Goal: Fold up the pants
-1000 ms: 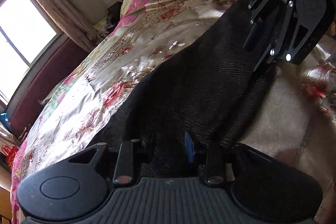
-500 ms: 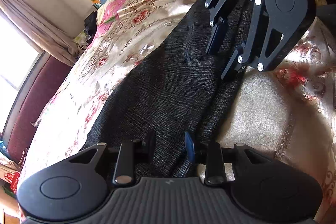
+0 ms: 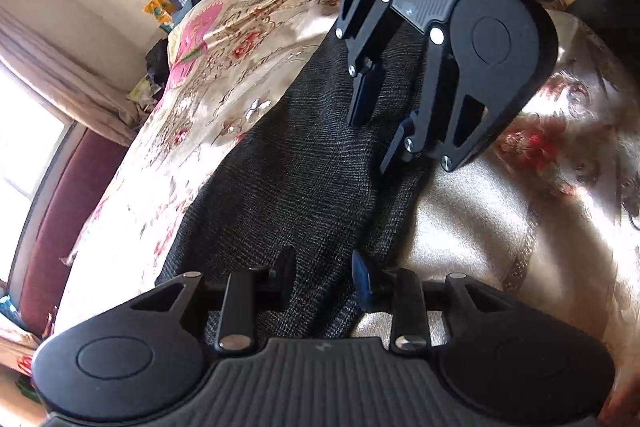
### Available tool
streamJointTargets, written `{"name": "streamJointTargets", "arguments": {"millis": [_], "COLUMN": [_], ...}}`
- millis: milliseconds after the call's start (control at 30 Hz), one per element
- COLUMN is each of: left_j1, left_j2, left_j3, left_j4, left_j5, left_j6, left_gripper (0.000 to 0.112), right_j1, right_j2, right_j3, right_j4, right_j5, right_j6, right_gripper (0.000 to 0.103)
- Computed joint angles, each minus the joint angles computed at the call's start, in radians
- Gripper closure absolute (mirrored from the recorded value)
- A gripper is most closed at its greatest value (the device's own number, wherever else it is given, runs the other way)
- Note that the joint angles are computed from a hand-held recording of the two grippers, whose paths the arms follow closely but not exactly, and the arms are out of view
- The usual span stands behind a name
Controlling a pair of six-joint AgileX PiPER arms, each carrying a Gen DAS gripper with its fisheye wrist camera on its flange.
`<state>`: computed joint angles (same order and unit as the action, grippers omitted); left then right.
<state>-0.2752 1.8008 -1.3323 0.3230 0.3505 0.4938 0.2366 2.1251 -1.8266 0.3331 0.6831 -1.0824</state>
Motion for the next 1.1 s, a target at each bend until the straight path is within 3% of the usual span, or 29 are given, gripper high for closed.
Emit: {"name": "streamJointTargets", "arguments": {"millis": [100, 233, 333, 433, 533, 567, 633, 667, 700, 833, 967, 1100], "left_j1": [-0.015, -0.009, -0.004, -0.019, -0.014, -0.006, 0.008, 0.013, 0.017, 0.015, 0.023, 0.007], "left_j2": [0.026, 0.020, 0.045, 0.079, 0.087, 0.084, 0.081, 0.082, 0.080, 0.016, -0.038, -0.046], "left_j3": [-0.012, -0.023, -0.070, -0.106, -0.124, -0.132, -0.144, -0.153, -0.160, -0.095, -0.067, -0.013], "left_j4": [0.146, 0.118, 0.071, 0.143, 0.158, 0.123, 0.073, 0.039, -0.008, -0.033, -0.110, 0.066], "left_j5": [0.006, 0.041, 0.085, 0.090, 0.089, 0.097, 0.113, 0.128, 0.142, 0.120, 0.155, 0.076], "left_j6": [-0.118, -0.041, 0.049, -0.033, -0.090, -0.073, -0.059, -0.048, -0.028, -0.015, 0.042, -0.120], "left_gripper": [0.064, 0.063, 0.063, 0.061, 0.059, 0.059, 0.068, 0.080, 0.084, 0.088, 0.089, 0.085], "right_j1": [0.001, -0.011, -0.011, 0.006, 0.012, 0.003, -0.009, -0.016, -0.022, -0.037, -0.052, -0.030], "right_j2": [0.015, 0.002, -0.016, 0.031, 0.079, 0.083, 0.065, 0.058, 0.058, 0.014, -0.043, -0.080], "right_j3": [-0.013, -0.016, 0.023, -0.034, -0.123, -0.148, -0.141, -0.140, -0.150, -0.131, -0.085, 0.016], "right_j4": [-0.009, 0.022, 0.032, -0.002, -0.018, -0.001, 0.014, 0.026, 0.033, 0.071, 0.126, 0.125], "right_j5": [-0.004, 0.038, 0.019, 0.012, 0.045, 0.082, 0.101, 0.113, 0.135, 0.190, 0.255, 0.148], "right_j6": [0.005, -0.032, -0.117, -0.048, 0.049, 0.067, 0.074, 0.078, 0.095, 0.111, 0.090, 0.031], "right_gripper": [0.064, 0.064, 0.063, 0.063, 0.074, 0.086, 0.095, 0.099, 0.099, 0.100, 0.103, 0.100]}}
